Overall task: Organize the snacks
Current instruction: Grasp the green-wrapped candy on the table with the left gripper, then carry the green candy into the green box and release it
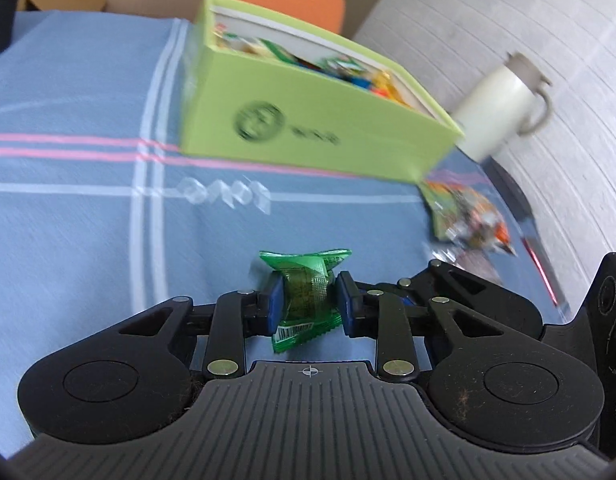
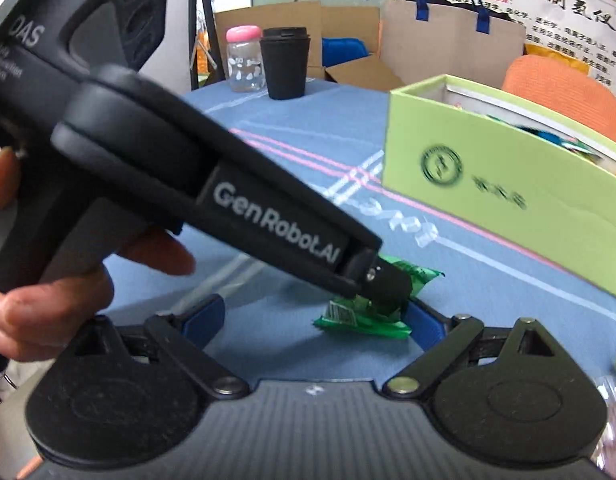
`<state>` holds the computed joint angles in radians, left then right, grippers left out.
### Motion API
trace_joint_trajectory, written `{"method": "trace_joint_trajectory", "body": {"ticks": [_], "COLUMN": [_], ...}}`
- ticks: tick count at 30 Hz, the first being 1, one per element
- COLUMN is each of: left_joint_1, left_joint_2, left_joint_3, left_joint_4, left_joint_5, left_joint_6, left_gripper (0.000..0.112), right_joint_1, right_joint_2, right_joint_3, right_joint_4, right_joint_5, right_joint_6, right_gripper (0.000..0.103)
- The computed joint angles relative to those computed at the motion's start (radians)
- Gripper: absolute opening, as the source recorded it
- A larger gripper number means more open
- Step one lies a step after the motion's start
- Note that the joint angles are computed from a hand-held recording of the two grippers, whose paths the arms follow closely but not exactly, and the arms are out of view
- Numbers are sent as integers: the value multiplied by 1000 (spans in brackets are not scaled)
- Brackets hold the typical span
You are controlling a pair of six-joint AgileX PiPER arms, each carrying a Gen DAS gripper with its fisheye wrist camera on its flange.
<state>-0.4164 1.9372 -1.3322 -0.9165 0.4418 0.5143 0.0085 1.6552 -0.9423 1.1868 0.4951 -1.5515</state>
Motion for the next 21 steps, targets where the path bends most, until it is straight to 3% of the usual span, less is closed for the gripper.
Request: {"method": "trace_joint_trajectory", "body": {"ticks": [6, 11, 15, 16, 17, 18, 21], "left_joint_1": [-133, -177, -197, -200, -198, -197, -193], "left_joint_2": [-44, -86, -87, -79, -72, -60, -44], "left_joint_3": [93, 107, 92, 86, 83, 76, 81], "left_joint_4": [-38, 158, 363, 385, 371, 351, 242], "left_joint_5": [-88, -173, -172, -166, -156, -146, -164], "left_joint_6": [-13, -247, -454, -475, -460, -438, -315], "left_gripper": [13, 27, 30, 30, 28, 24, 13], "right_joint_1": [-68, -132, -122, -117, -122, -115, -142], "right_joint_2": [-126, -181, -153, -145, -136, -122, -101], "right_joint_3": [174, 250, 268, 270, 271, 263, 240], "right_joint_4": [86, 290, 420, 443, 443, 436, 419], "right_joint_5": [-44, -29, -27, -25, -14, -21, 6], "right_joint_6": [-137, -286, -386, -413, -421, -411, -382], "right_gripper": [93, 93, 93, 89, 73, 67, 63]}}
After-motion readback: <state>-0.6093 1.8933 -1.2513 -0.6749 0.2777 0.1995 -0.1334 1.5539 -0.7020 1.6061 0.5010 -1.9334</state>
